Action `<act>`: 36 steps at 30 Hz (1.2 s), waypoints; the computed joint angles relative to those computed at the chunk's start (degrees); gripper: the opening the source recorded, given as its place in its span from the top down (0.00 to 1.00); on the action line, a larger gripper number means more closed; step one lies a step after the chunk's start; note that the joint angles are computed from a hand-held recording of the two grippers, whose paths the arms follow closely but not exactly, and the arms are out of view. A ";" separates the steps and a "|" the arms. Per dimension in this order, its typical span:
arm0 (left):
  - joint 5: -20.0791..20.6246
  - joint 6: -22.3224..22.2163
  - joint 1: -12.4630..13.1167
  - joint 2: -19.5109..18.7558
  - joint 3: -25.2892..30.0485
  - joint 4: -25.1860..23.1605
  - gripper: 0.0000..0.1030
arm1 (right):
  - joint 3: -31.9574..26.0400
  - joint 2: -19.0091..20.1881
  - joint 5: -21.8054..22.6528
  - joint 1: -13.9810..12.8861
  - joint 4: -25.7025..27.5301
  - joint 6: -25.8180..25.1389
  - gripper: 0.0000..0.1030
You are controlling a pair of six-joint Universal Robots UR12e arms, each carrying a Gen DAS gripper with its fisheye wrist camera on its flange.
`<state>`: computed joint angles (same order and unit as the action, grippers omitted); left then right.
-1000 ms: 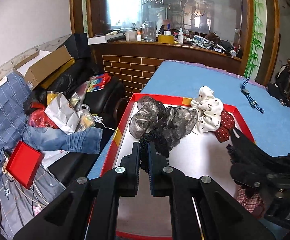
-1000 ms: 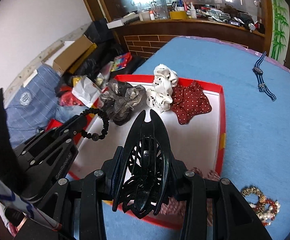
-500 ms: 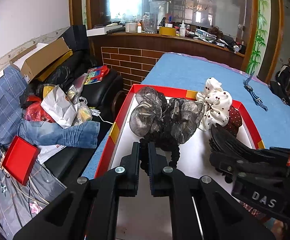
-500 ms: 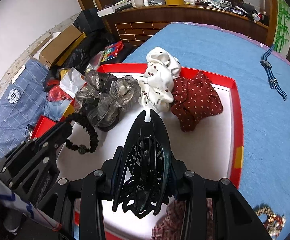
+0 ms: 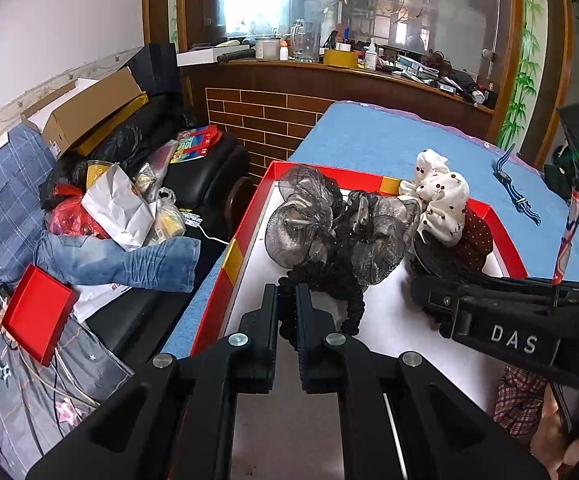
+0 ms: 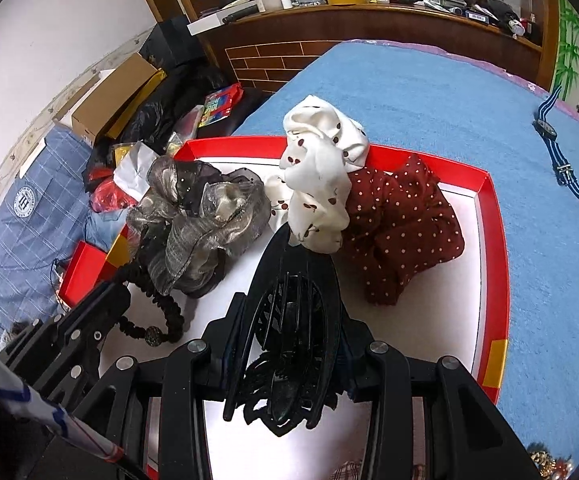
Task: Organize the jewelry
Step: 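Lower both tools into the red box and open them to release the items, then move both tools back toward the bracelets on the table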
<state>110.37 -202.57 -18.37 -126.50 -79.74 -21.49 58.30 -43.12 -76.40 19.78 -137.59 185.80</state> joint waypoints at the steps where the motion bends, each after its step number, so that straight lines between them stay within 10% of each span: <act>1: 0.06 -0.04 0.01 -0.03 -0.02 0.13 0.92 | -0.21 0.11 0.25 -0.06 0.13 0.11 0.58; 12: 0.30 -0.42 0.08 0.28 -1.15 3.75 0.64 | 0.29 -0.46 5.03 -1.35 0.18 1.98 0.52; 26: 2.27 1.57 -1.03 1.53 -3.16 11.46 0.64 | 14.35 -10.03 6.85 -4.86 -13.81 5.64 0.52; 36: -6.23 5.27 -3.52 3.67 -3.73 11.28 0.64 | 29.39 -18.59 4.19 -9.81 -21.30 8.16 0.52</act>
